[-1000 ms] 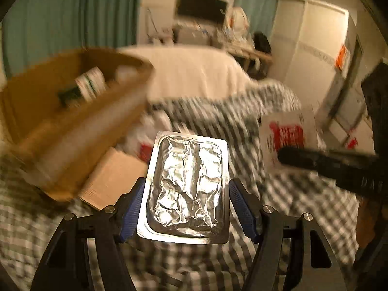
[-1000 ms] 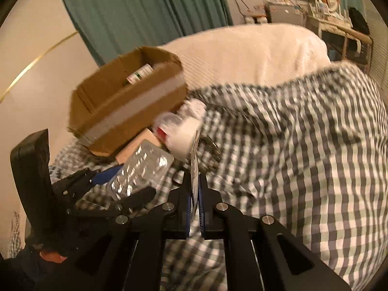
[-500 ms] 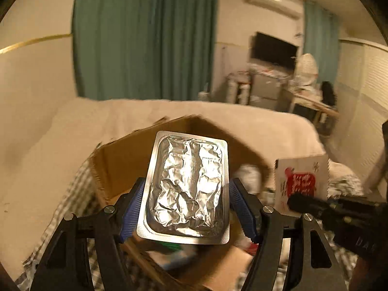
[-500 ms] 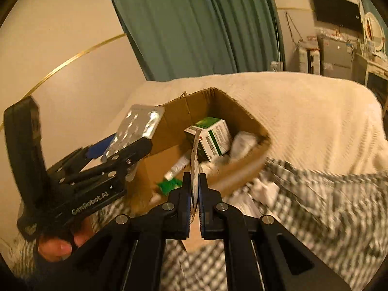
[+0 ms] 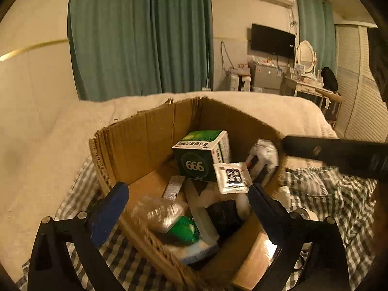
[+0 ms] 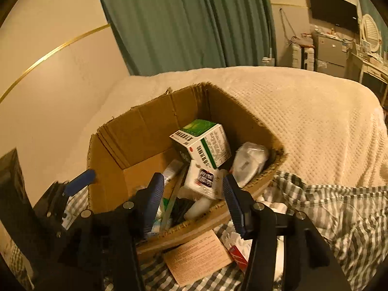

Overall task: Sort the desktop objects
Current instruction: 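Open both tools to drop the blister pack and sachets into the box, then grasp the dark bead bracelet with the left tool while the right tool grasps the white tape roll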

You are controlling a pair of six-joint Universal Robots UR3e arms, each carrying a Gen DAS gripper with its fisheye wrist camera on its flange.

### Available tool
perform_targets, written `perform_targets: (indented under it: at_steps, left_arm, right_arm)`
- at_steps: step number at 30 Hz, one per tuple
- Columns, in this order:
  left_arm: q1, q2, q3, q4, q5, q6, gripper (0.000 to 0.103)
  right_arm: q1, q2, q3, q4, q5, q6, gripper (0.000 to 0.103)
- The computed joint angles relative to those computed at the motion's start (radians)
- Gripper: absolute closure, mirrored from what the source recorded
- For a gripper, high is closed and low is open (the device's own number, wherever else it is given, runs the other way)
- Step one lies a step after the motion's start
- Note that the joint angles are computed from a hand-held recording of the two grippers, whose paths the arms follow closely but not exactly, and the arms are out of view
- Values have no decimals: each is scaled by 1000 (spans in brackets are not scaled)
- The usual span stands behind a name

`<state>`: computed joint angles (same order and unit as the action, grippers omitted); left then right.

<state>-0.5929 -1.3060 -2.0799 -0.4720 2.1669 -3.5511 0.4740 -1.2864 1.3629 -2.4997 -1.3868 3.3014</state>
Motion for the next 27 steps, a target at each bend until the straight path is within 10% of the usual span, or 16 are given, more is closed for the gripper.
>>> perform_targets:
  at_steps: [15, 27]
  left_arm:
    - [-442, -187, 149, -171, 151, -277, 0]
    - [-284, -304, 39, -127, -42, -301, 0]
  right_arm:
    - [-320, -797, 807, 65, 38, -163, 50]
    - [-336, -611, 950, -140, 131, -113, 50]
